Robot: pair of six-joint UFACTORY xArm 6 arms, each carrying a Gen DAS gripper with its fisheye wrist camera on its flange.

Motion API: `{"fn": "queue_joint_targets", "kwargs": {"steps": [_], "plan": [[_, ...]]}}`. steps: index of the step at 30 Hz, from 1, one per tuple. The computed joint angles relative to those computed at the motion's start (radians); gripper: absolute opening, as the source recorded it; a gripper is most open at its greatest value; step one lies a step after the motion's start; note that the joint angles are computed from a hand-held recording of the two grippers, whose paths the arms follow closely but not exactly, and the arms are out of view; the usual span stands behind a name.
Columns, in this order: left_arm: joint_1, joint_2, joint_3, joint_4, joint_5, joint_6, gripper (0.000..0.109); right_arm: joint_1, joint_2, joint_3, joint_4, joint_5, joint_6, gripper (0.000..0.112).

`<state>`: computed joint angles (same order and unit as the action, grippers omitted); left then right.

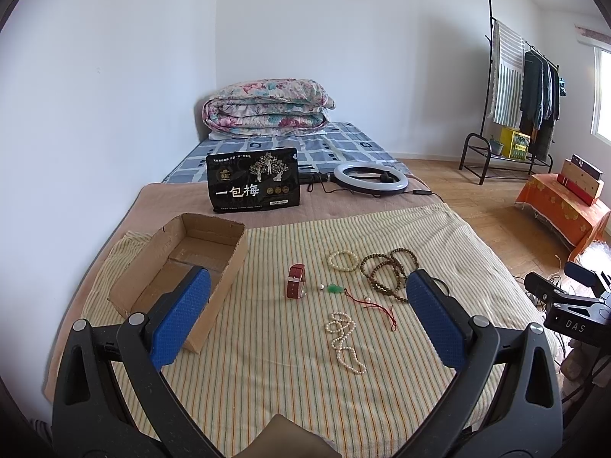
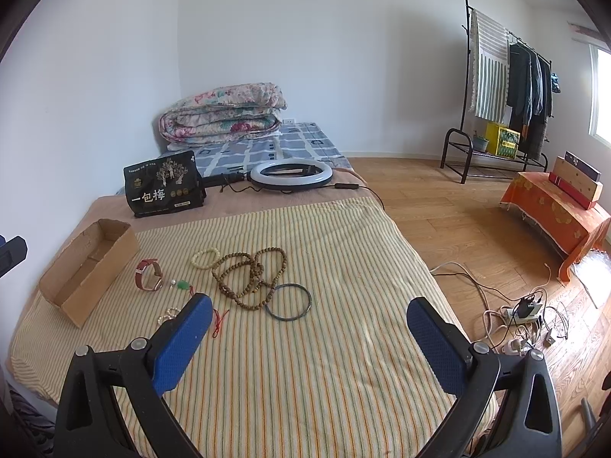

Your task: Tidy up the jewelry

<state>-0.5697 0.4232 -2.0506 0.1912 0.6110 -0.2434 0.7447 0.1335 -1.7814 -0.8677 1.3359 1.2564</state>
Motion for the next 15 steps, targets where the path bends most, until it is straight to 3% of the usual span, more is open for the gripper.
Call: {"fn": "queue_joint_targets", "kwargs": {"steps": [15], "plan": [[0.001,-0.004,0.005,-0.002,0.000,-0.001,0.103,-0.001,0.002,-0.001,0.004,-0.002,0.002,0.103]]}}
